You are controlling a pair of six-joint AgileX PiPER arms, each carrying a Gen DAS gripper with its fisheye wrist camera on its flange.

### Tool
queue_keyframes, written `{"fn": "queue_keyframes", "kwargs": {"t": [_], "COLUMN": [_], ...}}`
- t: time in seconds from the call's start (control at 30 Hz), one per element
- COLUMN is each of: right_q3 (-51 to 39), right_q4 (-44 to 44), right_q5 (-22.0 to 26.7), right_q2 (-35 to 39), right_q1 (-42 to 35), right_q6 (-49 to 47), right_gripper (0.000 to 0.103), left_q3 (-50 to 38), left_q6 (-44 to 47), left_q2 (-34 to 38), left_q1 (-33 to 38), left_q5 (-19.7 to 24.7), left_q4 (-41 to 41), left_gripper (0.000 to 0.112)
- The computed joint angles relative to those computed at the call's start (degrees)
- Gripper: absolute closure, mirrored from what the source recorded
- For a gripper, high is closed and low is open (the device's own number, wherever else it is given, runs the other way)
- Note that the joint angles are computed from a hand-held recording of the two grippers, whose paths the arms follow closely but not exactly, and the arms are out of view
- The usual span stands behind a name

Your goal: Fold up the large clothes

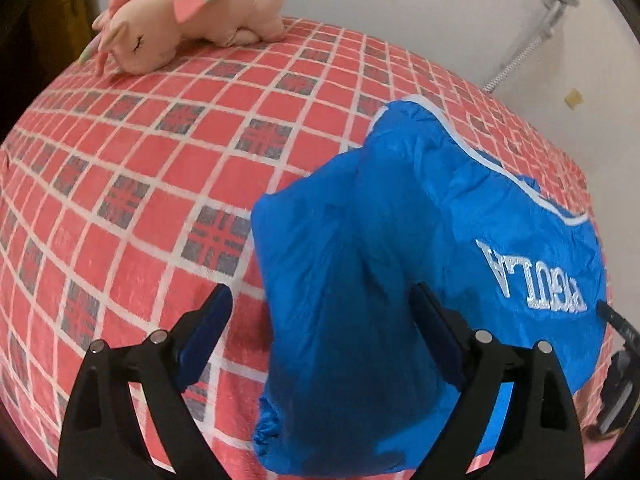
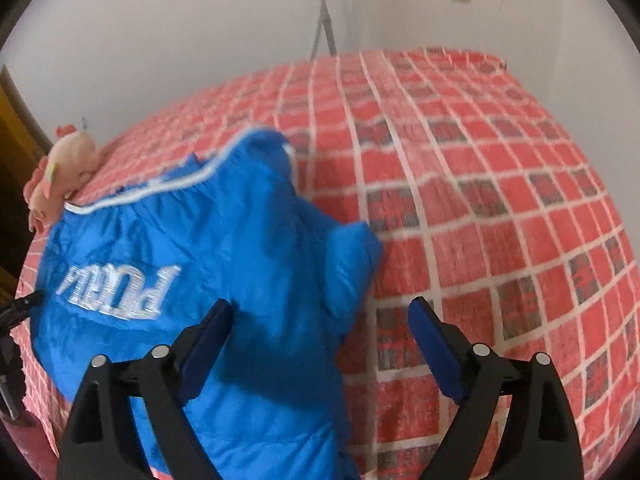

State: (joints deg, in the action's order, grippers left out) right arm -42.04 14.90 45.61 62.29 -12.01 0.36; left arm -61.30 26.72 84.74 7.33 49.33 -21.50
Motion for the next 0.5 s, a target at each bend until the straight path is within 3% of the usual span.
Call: {"fn": "queue_keyframes", "kwargs": {"t": [0.2,0.3,0.4,0.43,0.47,0.5], "right_q3": [1.87,3.04,4.36,4.58,4.48,4.55], "right_q4": [8.06,15.94,24.04,24.78,25.16,25.58], "right_q5": [-1.81,-1.87,-0.80,-0.78,-0.49,-0.33], "right_q2": [2.99,5.05,6.26,5.75,5.33,4.69], "right_q1": [-0.56,-3.97,-7.31,-7.40,-7.77,-7.78], "right_q6": [-6.13,-13.02,-20.75,-21.48,-22.12,-22.30], "right_gripper": [0.012,0.012,0.024,0.032,0.041,0.046], "left_q3": [0.24,0.20,-1.05,-0.70,-0.37,0.11], "left_q6": [0.55,4.86,11.02,11.39,11.35,11.82], "left_q2": [1.74,4.22,8.27,8.15,7.64,6.78], "left_q1": [-2.24,-0.52,2.88,2.88,2.49,1.98], "left_q5": [-0.80,-0.52,3.89,3.50,3.17,2.87], "left_q4": [0.77,-4.57,-13.07,-13.80,-13.63,-13.99], "left_gripper": [0.014,0.012,0.012,0.013,0.016,0.028]}}
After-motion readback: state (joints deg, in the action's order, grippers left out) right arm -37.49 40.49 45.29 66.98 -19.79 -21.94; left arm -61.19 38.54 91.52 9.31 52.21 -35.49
